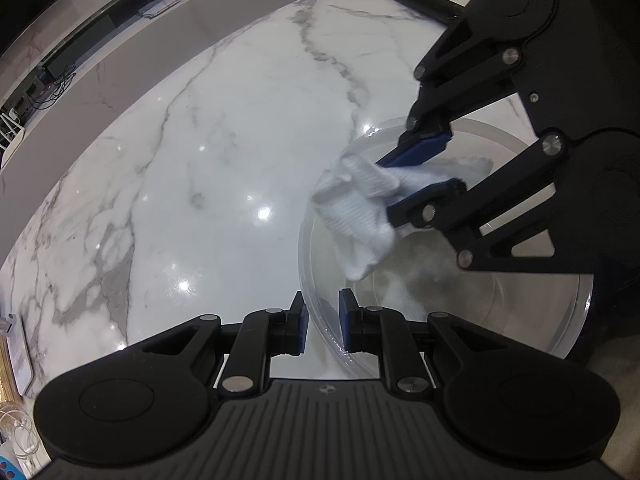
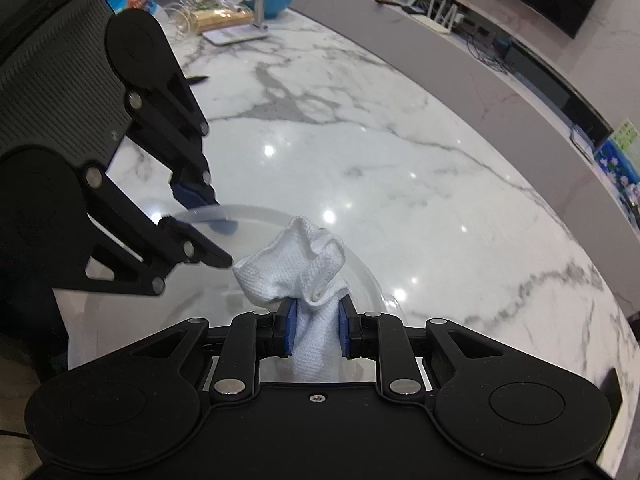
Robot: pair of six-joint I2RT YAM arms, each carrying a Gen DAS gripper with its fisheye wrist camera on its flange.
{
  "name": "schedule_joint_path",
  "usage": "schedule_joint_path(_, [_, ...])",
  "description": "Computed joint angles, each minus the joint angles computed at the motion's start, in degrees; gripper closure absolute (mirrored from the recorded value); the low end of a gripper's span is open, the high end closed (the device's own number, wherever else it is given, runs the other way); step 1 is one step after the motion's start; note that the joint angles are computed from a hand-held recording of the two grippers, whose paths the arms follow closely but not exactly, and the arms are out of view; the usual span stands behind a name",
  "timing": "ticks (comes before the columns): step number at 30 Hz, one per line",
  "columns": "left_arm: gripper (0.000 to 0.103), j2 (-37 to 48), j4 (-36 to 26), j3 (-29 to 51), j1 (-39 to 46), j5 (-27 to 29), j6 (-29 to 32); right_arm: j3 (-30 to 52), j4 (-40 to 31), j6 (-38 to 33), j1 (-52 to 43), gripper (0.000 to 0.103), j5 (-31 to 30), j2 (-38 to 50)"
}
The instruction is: Clean bowl
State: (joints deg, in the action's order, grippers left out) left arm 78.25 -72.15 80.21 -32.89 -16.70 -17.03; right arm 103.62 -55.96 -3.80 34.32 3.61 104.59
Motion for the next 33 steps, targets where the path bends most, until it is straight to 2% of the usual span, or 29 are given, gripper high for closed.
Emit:
schedule_joint_path(9, [0.088,0.01,0.09,-0.02,0.02,-0.03,0.06,-0.47,2.52,-0.20,-0.85,0.085,-5.83,0.44])
schedule_joint_path(15, [0.088,0.40,-1.12,0.55,-3.19,-1.48,-3.11,-0.38,3.33,0.05,-1.24,0.085,-7.94,0.63])
schedule_joint_path(19, [0.088,0.29,-0.56,0.35,-2.26,-0.99,-2.11,0.01,3.05,0.59,-0.61,0.085,-6.42,0.76])
schedule_joint_path(26, [0.088,0.40,-0.82,0.63,-2.43,-1.07,-2.29,1.78,-0.36,2.53,0.40,0.085,-0.01,0.88])
schedule_joint_path(33, [0.088,0.55,-1.18,0.99,-2.66,-1.19,-2.60,1.91,-3.70,2.23,0.41,0.085,2.83,-0.04])
